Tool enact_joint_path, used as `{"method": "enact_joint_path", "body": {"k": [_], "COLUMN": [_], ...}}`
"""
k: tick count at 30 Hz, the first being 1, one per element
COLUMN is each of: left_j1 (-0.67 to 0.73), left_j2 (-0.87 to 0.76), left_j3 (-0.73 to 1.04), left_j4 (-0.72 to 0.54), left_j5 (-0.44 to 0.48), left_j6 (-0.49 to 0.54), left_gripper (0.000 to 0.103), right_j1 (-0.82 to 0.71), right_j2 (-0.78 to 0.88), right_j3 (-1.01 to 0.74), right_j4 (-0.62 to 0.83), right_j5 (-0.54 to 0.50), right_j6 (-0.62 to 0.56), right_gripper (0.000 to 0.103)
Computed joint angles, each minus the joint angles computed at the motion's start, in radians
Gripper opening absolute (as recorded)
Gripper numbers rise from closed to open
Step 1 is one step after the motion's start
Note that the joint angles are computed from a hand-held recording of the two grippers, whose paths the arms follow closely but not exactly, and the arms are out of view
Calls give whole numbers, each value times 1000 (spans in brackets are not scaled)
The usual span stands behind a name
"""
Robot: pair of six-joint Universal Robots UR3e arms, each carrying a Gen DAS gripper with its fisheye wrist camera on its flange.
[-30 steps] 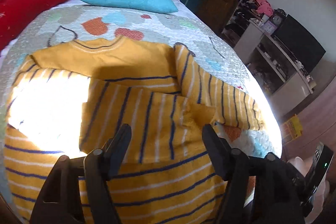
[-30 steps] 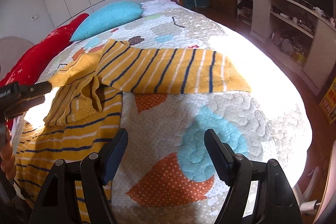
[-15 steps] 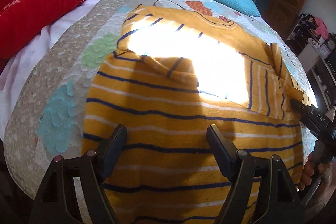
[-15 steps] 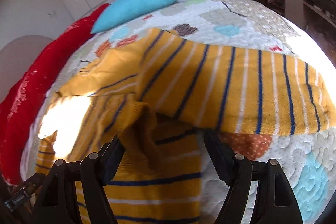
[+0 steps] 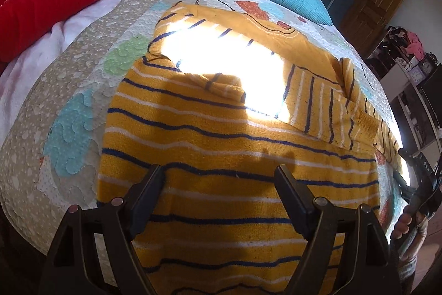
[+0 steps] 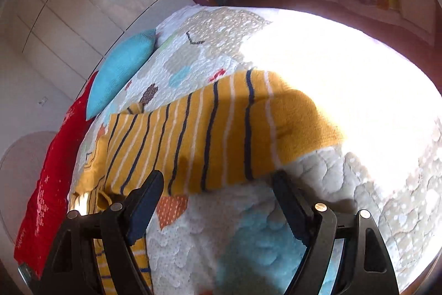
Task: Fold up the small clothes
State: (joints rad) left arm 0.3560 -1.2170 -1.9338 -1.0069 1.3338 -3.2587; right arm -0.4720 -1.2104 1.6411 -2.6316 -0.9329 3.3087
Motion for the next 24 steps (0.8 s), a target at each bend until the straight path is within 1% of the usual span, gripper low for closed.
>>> {"method": "enact_joint_path", "body": {"k": [2, 3, 5, 6, 7, 8, 9, 12, 15, 18, 21, 24], "left_j1": [37, 57, 99, 124, 153, 186, 223, 324, 394, 448, 516, 601], "left_j2": [34, 53, 95, 117, 141, 164, 190, 263, 311, 346, 390, 450], "left_j3": [-5, -8, -14, -17, -21, -24, -27, -34, -41, -54, -55, -46], "left_j4": [-36, -57, -94, -115, -139, -164, -194, -272, -320, -348, -414, -504], "left_j5": [-33, -45, -56, -63, -74, -89, -108, -167, -207, -244, -294, -331], "left_j6": [14, 24, 44, 56, 69, 85, 103, 157, 200, 228, 279, 363], "left_gripper": [80, 80, 80, 80, 80, 80, 80, 80, 80, 80, 80, 80], "right_j1": [3, 3, 7, -11, -34, -55, -69, -93, -93, -19, 112, 279], "right_j2": [70, 95, 132, 155, 170, 169, 162, 131, 136, 146, 187, 302], "right_j3": [-42, -79, -187, -243, -286, -304, -326, -408, -536, -658, -791, -1015], "right_j4": [-80, -82, 7, 65, 107, 112, 114, 117, 196, 283, 375, 498], "right_j5": [-22, -24, -52, -10, 34, 54, 45, -38, -50, -63, -54, -56], "right_j6": [91, 118, 114, 97, 97, 110, 119, 137, 137, 78, 20, -29], "right_gripper": [85, 81, 40, 6, 6, 6, 6, 6, 6, 6, 6, 6]}}
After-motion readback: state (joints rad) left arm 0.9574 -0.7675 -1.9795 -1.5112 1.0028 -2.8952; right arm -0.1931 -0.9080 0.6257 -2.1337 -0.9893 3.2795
